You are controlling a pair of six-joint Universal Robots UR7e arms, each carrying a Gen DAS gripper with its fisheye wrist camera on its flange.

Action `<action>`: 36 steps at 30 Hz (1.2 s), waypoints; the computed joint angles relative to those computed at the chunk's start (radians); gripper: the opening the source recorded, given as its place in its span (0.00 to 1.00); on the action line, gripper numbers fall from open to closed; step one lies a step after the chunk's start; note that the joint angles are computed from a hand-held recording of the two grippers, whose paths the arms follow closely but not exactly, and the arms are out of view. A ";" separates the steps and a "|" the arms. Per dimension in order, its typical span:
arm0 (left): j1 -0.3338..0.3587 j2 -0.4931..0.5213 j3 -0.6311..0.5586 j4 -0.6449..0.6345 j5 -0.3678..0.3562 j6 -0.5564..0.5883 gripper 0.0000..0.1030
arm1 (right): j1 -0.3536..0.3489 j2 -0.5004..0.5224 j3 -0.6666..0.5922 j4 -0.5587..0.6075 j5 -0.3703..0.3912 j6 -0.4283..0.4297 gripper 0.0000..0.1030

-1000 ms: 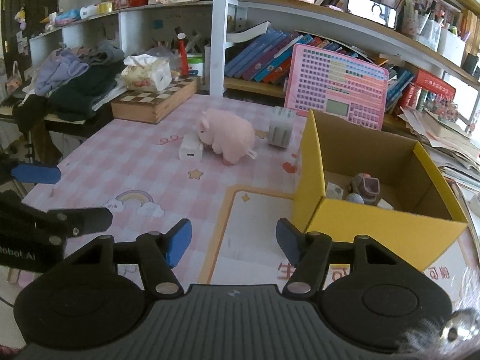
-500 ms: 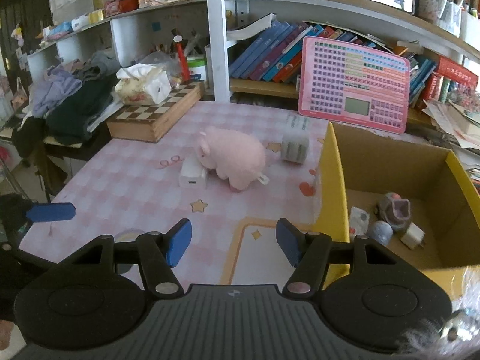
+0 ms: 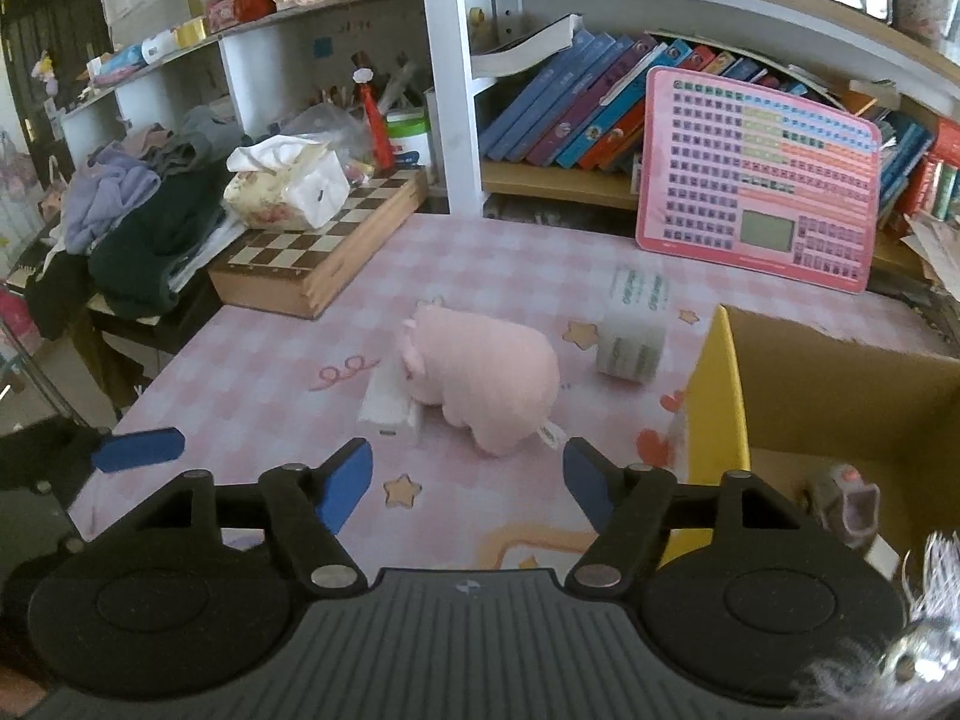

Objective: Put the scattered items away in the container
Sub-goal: 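Reach the left tool to the white power adapter while the right tool reaches the pink pig plush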

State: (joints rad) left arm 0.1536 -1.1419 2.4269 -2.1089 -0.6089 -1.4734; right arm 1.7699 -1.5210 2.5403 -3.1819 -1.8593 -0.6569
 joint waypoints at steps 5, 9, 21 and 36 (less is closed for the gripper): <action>0.056 0.025 -0.001 -0.073 0.041 0.057 0.93 | 0.009 0.083 -0.074 0.026 -0.018 -0.002 0.81; 0.098 0.041 -0.005 -0.133 0.066 0.102 0.93 | 0.013 0.141 -0.133 0.066 -0.039 0.021 0.86; 0.226 0.135 -0.047 -0.320 0.101 0.249 0.92 | -0.001 0.248 -0.245 0.151 -0.095 0.041 0.93; 0.327 0.209 -0.086 -0.488 0.090 0.383 0.78 | -0.017 0.307 -0.327 0.246 -0.087 0.010 0.94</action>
State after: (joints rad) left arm 0.4803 -0.9330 2.3409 -2.5971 -0.5192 -1.0904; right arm 1.7526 -1.2136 2.2129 -2.9361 -1.9460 -0.6467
